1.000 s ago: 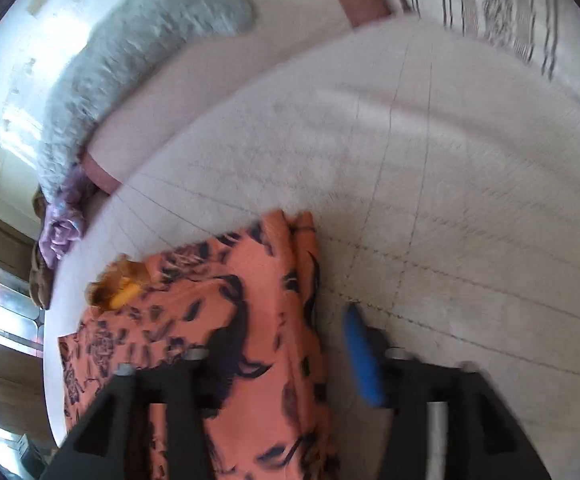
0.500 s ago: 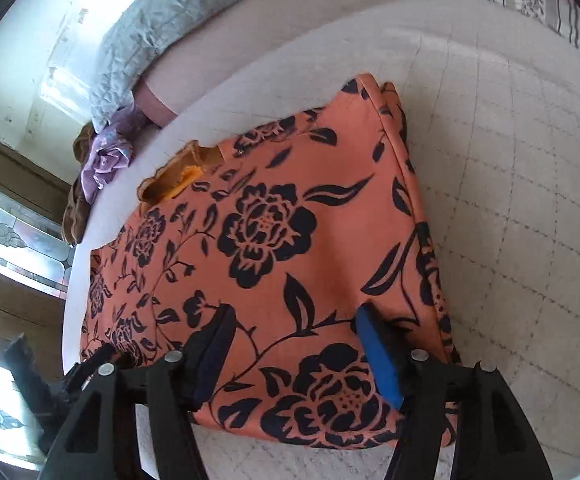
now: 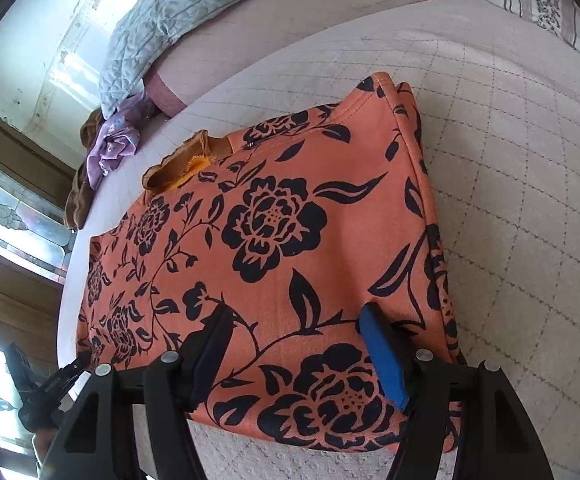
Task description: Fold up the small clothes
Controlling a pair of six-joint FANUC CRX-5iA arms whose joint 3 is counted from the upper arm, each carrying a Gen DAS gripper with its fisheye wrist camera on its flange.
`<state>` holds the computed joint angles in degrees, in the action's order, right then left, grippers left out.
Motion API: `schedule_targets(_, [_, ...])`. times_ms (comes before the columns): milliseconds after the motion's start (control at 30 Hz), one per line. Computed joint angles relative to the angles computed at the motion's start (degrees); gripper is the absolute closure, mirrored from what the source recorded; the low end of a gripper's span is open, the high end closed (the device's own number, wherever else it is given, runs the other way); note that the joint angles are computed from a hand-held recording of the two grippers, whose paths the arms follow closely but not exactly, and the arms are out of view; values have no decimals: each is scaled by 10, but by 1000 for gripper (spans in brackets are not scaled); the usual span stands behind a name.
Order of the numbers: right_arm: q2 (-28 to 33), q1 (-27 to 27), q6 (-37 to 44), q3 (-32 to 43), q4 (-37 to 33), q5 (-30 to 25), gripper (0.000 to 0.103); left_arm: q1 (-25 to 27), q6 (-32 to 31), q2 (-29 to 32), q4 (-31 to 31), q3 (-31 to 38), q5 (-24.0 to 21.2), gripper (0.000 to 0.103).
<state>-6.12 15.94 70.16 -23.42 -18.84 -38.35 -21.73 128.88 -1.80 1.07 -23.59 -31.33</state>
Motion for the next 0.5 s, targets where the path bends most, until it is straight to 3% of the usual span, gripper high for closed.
schedule_targets(100, [-1,-7,16,1,-16,-2,33,5,-12,18,19,8,-30,79])
schedule_targets(133, [-1,-8,19,1,-19,0,33,14,-52,28,50,3,-31,78])
schedule_targets(200, [-1,-9,20,1,-22,-1,32,13,-50,18,25,26,-58,73])
schedule_targets(267, [1,-13,30,6,-29,-8,32,-2,-7,10,-49,64,-75,60])
schedule_targets(300, [1,-16,35,9,-35,-10,31,-2,-26,11,-61,79,-61,45])
schedule_targets(333, [2,-20,42,10,-42,-12,31,2,-58,19,-48,85,-46,36])
schedule_targets(500, [1,-14,37,8,-38,-6,28,23,-161,152,-8,209,-75,37])
